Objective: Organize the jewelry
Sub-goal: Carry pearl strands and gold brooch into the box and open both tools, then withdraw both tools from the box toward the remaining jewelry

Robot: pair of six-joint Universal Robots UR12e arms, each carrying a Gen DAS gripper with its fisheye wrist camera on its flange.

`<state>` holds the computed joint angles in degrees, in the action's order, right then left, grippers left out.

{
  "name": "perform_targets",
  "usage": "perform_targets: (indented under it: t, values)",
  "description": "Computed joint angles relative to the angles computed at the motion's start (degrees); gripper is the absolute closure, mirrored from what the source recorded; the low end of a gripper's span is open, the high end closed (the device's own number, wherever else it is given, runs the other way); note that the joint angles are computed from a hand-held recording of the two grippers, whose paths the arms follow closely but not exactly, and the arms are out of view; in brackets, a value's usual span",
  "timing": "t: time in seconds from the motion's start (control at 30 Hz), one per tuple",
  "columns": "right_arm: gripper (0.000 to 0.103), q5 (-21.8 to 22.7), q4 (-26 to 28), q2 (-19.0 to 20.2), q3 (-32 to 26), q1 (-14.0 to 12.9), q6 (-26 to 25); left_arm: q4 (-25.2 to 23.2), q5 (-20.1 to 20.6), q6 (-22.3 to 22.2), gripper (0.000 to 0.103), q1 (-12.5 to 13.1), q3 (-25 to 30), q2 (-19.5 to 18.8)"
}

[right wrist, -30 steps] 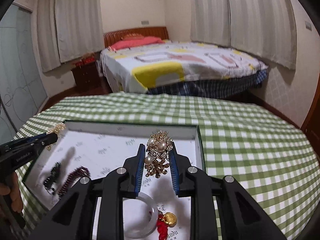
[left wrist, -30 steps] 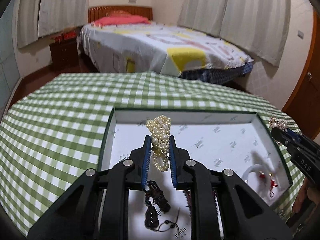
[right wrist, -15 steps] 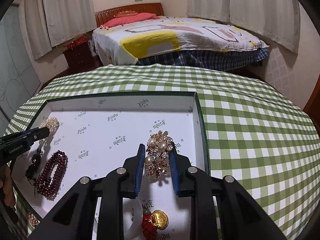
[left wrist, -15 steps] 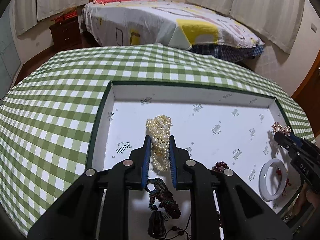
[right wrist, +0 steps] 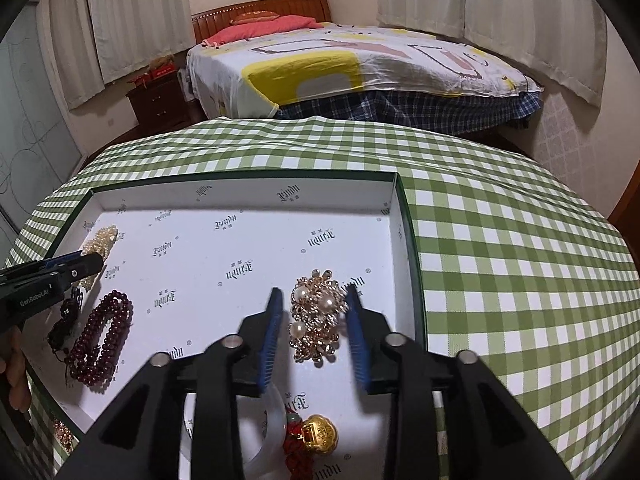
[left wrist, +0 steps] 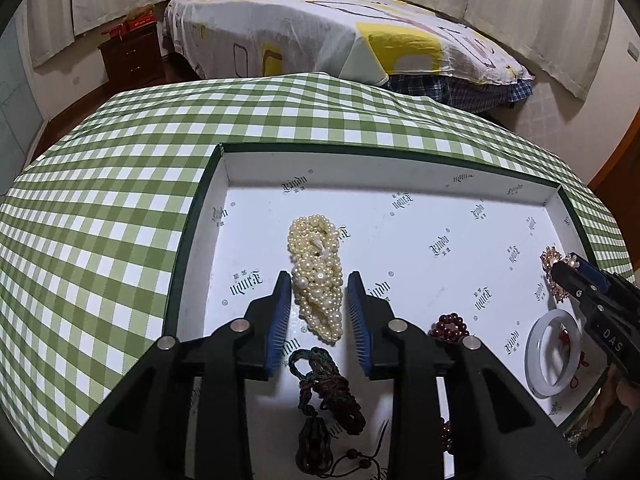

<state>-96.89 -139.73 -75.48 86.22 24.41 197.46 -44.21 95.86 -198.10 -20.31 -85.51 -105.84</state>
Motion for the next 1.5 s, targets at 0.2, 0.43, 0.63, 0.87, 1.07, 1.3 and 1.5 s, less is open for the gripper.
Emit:
perform_targets:
  t: [0.2,0.43,0.63,0.87,1.07,1.3,1.5]
  values:
    - [0.062,-0.09,-0.77,-0.08,0.12,0.11,0.05,1.36,-0.64,-0.25,0.06,-0.03,-0.71,0.38]
    - [0.055,-1.13,-2.56,-0.33,0.19,0.64,-0.43,4.48,0.15,0.24,0.044,-0.42,-1.99,1.24]
    - [0.05,-2.44,-3.87,-1.05,0.55,1.14,-0.37,8.25,1.18,0.63,0.04,-0.74,-4.13,3.12]
    - [0.05,-4.56,-6.17,-2.85,1.9,2.1,-0.15,17.18,3.28,1.13,0.036,-1.58,-8.92,7.07]
    - [0.05,-7.36,-8.86,-4.9,3.7,3.66,-0.12,23.3,5.79,1.72,0.036,-2.83,-12.17,10.06]
    - [0.05,-9.76,-11.72,-7.34,6.72,5.46,1.45,26.12,8.42,3.28,0.036,-4.68,-14.62,12.43]
    - [0.05,-10.86,-12.38,-9.03,9.44,6.86,3.99,27.17,9.59,3.35,0.036,-5.42,-17.19,14.15]
